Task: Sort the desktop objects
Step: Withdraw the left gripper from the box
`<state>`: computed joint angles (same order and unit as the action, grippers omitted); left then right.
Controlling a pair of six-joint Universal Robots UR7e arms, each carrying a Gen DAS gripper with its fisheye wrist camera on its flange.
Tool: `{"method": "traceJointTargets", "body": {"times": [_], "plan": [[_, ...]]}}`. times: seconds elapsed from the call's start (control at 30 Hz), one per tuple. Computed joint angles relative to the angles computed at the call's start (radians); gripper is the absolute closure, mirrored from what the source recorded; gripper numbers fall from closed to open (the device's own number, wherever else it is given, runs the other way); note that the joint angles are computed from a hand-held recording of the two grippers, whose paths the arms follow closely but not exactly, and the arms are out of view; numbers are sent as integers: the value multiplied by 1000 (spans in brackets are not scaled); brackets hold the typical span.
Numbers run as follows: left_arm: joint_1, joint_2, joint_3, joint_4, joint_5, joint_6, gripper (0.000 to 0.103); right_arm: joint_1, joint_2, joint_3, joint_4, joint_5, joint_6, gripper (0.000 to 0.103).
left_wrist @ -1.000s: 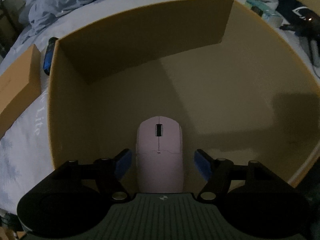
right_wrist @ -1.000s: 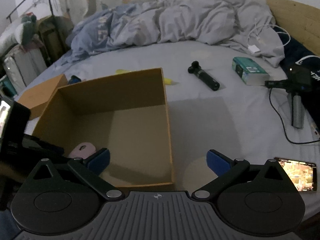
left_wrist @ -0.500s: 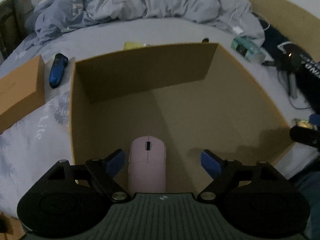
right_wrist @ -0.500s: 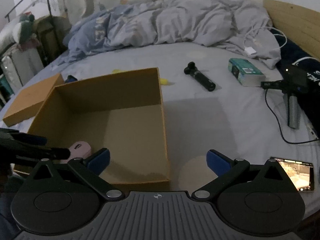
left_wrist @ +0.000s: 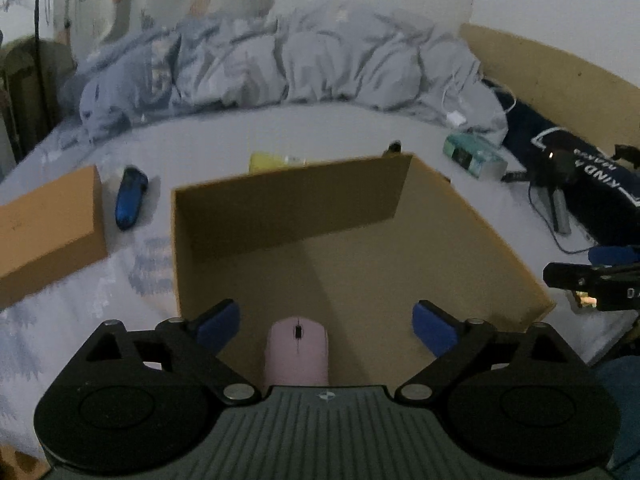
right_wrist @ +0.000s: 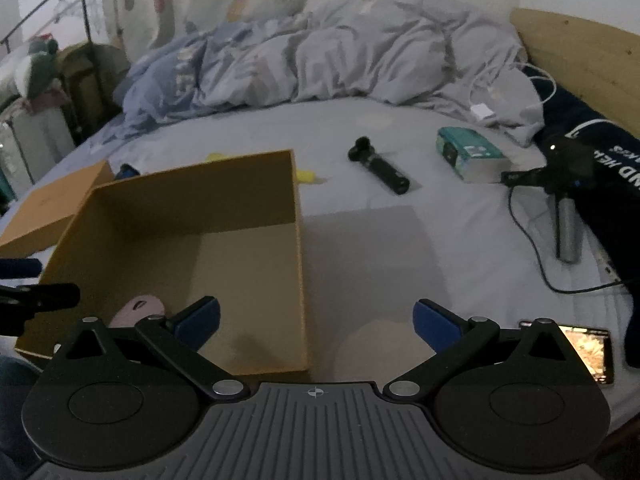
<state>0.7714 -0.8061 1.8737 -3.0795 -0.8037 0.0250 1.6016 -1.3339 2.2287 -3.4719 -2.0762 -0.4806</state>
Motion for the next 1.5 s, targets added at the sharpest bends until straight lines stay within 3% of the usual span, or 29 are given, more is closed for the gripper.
{"method": "traceJointTargets", "body": {"times": [0.1,0.47,0.77,1.07,1.5], "plan": [[-13,16,22,-137,-1,85,5,1,-1,1,-14,-4,-4,0],[-24,59,23,-406,-60,196,0,10,6,10,-69,-4,-55,0],[-26,69,15,-409,-81,191,0,5,-15,30,-52,59,-51,0],[-34,67,20,-414,-83,180,0,35,-6,27,-64,11,-68,0],[-23,63,17,-423,-69,176,0,39,-10,29,-105,89,-80,1]]}}
